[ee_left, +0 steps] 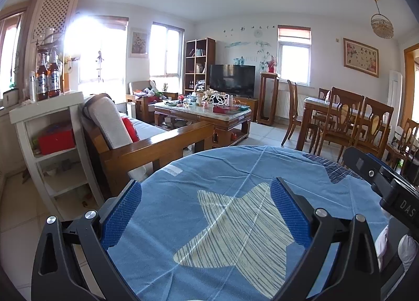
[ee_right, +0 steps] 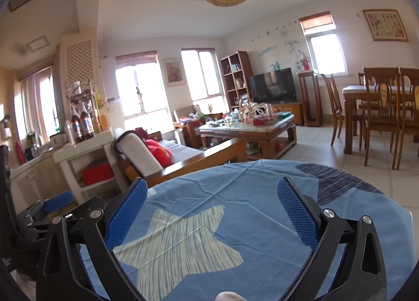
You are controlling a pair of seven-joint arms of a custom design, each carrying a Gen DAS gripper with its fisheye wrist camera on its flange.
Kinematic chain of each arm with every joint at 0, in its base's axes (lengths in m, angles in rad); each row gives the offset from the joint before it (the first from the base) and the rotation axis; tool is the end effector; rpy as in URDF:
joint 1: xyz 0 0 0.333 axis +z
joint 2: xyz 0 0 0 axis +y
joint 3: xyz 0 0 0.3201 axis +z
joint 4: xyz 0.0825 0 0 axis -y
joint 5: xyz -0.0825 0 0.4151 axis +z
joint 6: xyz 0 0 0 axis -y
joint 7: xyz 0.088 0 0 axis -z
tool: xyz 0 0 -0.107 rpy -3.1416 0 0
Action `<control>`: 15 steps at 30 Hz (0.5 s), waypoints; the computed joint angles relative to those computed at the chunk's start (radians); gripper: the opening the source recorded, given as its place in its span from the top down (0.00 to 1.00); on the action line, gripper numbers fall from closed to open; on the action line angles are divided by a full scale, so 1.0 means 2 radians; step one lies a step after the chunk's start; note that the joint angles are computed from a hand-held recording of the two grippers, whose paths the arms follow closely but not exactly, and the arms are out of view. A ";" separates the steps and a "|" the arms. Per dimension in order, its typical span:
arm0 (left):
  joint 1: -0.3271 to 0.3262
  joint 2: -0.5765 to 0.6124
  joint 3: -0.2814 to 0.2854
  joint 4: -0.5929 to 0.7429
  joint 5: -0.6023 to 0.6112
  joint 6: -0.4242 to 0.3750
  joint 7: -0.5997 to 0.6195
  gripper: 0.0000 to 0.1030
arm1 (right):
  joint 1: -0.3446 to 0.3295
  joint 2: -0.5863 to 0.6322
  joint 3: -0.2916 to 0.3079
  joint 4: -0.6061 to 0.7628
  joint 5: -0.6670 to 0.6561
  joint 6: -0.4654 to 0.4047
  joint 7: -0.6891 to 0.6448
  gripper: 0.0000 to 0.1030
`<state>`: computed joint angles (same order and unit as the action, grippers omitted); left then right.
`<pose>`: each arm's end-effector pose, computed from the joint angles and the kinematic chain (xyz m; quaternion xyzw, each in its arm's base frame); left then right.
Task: Collect trash
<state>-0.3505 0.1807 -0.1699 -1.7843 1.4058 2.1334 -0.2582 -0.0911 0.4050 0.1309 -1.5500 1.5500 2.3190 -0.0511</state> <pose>0.6075 -0.2909 0.4930 -0.7241 0.3928 -0.2773 0.4945 0.7438 0.0335 0.4669 -0.7016 0.3497 -0.1273 0.6076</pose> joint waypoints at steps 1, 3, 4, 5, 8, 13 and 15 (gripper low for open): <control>0.000 0.000 0.000 0.000 0.000 -0.001 0.001 0.05 | 0.000 0.000 0.000 0.000 0.000 0.000 0.000 0.05; -0.001 0.000 0.000 -0.001 0.000 -0.002 -0.001 0.05 | 0.000 0.000 0.000 0.000 0.000 0.000 0.000 0.05; -0.001 -0.002 0.000 -0.002 0.001 -0.001 -0.002 0.05 | 0.000 0.000 0.000 0.000 0.000 0.000 0.000 0.05; 0.000 -0.003 0.000 -0.004 0.002 -0.001 -0.004 0.05 | 0.000 0.000 0.000 0.000 0.000 0.000 0.000 0.05; 0.000 -0.006 -0.001 -0.007 0.003 -0.002 -0.007 0.05 | 0.000 0.000 0.000 0.000 0.000 0.000 0.000 0.05; 0.002 -0.007 -0.003 -0.008 0.004 0.001 -0.006 0.05 | 0.000 0.000 0.000 0.000 0.000 0.000 0.000 0.05; 0.003 -0.008 -0.003 -0.008 0.003 0.002 -0.004 0.05 | 0.000 0.001 0.000 0.001 0.000 0.000 0.001 0.05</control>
